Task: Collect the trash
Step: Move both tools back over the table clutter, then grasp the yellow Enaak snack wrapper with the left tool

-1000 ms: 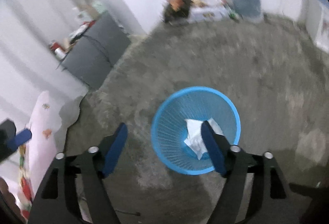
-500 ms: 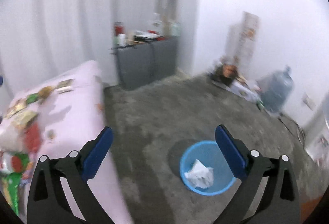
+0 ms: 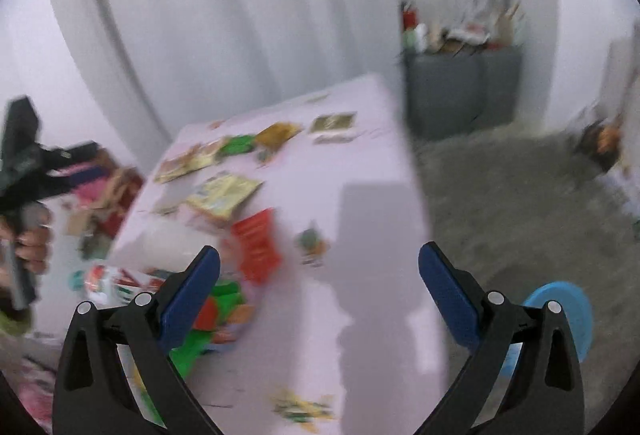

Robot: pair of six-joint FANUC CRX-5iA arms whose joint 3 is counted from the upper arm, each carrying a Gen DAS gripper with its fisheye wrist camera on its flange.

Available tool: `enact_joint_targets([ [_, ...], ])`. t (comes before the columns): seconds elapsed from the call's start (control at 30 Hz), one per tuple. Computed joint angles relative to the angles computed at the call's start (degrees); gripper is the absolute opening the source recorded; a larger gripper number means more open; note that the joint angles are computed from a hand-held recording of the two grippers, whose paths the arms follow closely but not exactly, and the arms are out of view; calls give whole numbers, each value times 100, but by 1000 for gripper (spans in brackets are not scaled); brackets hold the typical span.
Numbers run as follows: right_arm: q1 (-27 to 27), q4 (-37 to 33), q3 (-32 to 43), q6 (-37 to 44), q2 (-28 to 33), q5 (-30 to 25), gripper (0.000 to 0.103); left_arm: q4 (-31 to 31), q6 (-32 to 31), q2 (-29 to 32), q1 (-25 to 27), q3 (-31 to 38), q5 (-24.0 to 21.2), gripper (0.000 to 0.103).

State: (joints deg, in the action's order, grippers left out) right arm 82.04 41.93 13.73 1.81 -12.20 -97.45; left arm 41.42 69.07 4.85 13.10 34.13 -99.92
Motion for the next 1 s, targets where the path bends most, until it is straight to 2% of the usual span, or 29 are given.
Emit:
enact_joint_targets([
  [0.1,-447,-657,-143,-36,-147,859,97,-337,108,502,-210,452,-368,89],
  [0.17,-865,-1261,-207,-22,-227,1504,97,-525,33,803,-372,733,-604,78],
  [0.27,-1256,-1835,-139,53,-181,1927,94,-871,83,1279,-642,1264,-845,68],
  [0.4,-1873,-2712,22,340,-62,2381,91,-798,387,1858,-831,1716,-1169,65],
  [0.53,-2311,-3509,-83,279,-160,2827,88,-632,625,2237,-989,1925,-1440,64],
  [0.67,-2564,-4018,-63,358,-136,2962,88,-727,717,2392,-1115,1962,-1697,64],
  [0.77,-2713,-4336,71,450,-20,2935,88,-784,676,2398,-1158,1896,-1712,57],
  [0.87,-2815,-4564,327,538,176,2746,88,-822,558,2329,-1160,1810,-1670,44],
  [0.93,-2870,-4663,516,590,320,2607,88,-790,629,2353,-1161,1786,-1629,30],
  [1.0,-2833,-4569,689,629,443,2463,88,-731,672,2308,-1118,1662,-1584,23],
])
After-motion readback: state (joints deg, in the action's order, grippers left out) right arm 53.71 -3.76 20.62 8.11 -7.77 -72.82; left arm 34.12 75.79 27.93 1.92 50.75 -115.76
